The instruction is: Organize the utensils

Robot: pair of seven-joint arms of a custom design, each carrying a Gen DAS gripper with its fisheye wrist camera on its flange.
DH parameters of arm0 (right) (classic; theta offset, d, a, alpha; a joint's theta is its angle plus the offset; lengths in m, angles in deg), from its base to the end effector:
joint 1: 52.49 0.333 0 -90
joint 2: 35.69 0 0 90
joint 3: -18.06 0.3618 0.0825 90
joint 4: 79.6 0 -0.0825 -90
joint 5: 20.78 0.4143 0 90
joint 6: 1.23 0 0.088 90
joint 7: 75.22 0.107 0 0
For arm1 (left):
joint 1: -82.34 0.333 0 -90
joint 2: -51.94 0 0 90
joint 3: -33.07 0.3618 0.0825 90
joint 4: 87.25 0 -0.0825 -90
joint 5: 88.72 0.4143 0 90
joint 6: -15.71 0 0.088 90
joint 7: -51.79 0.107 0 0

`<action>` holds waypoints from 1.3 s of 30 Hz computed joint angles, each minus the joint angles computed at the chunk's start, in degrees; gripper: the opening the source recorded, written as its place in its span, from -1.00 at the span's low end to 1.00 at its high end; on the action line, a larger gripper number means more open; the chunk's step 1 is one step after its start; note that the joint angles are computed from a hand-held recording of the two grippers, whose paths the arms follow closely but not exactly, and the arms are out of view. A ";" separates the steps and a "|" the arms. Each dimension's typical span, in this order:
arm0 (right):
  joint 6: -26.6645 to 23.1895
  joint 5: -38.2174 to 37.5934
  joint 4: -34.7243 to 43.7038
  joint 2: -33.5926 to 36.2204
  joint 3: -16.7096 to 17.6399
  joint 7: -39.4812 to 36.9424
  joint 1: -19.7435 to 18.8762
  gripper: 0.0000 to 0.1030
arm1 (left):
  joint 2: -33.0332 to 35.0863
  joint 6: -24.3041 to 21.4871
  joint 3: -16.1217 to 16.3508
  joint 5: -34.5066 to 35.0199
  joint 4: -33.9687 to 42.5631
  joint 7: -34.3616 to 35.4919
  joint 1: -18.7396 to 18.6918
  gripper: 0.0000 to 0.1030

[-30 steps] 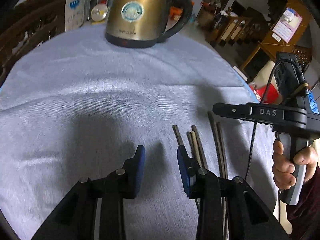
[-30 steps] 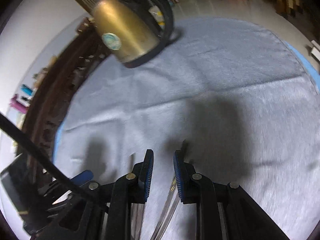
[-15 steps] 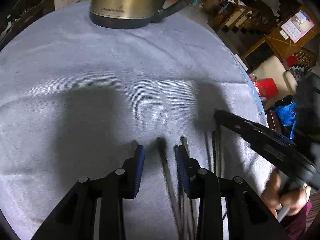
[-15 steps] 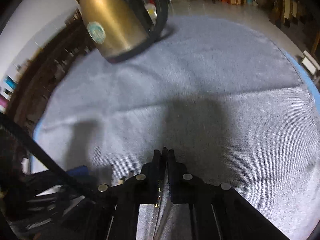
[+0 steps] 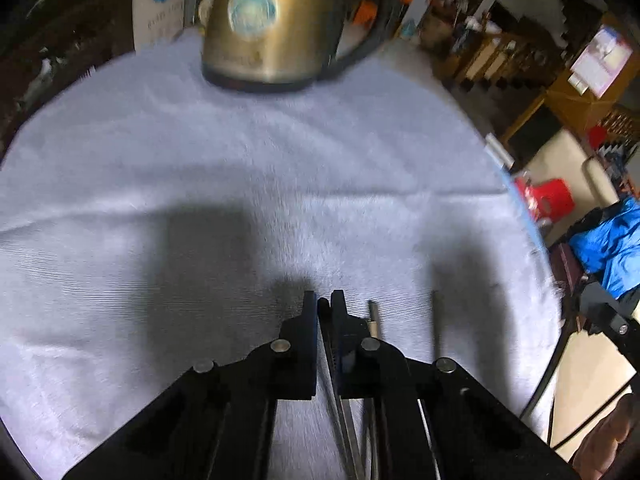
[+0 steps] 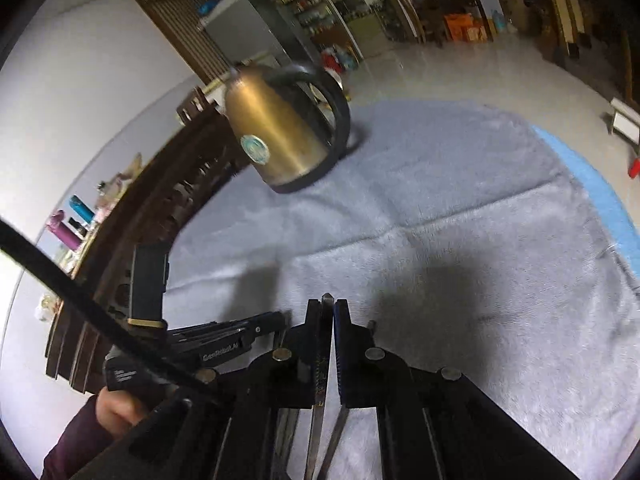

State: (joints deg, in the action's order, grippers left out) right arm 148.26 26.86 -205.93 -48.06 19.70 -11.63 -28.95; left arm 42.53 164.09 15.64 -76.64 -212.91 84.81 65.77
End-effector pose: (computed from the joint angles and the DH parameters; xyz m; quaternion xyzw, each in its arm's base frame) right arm 0.5005 0.2190 0.5689 -0.7353 0.5402 0.0088 0.4093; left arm 0.4601 -0.3250 0.5454 -0.7540 0.5903 -0.2705 0.0992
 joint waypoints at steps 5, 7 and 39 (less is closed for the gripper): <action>6.33 2.42 -5.22 -7.83 -0.39 -3.77 2.60 -0.86 | -9.82 -2.61 -5.00 11.33 -2.26 -9.64 2.40 -0.89; 10.45 2.78 -8.13 -11.76 -0.39 -5.17 4.45 -0.87 | -12.69 -4.12 -6.86 14.47 -2.30 -11.99 3.43 -0.89; 21.76 -20.25 -22.51 -45.94 1.99 11.05 14.85 -0.87 | -40.07 -10.63 -21.75 18.05 3.28 -10.79 8.59 -0.92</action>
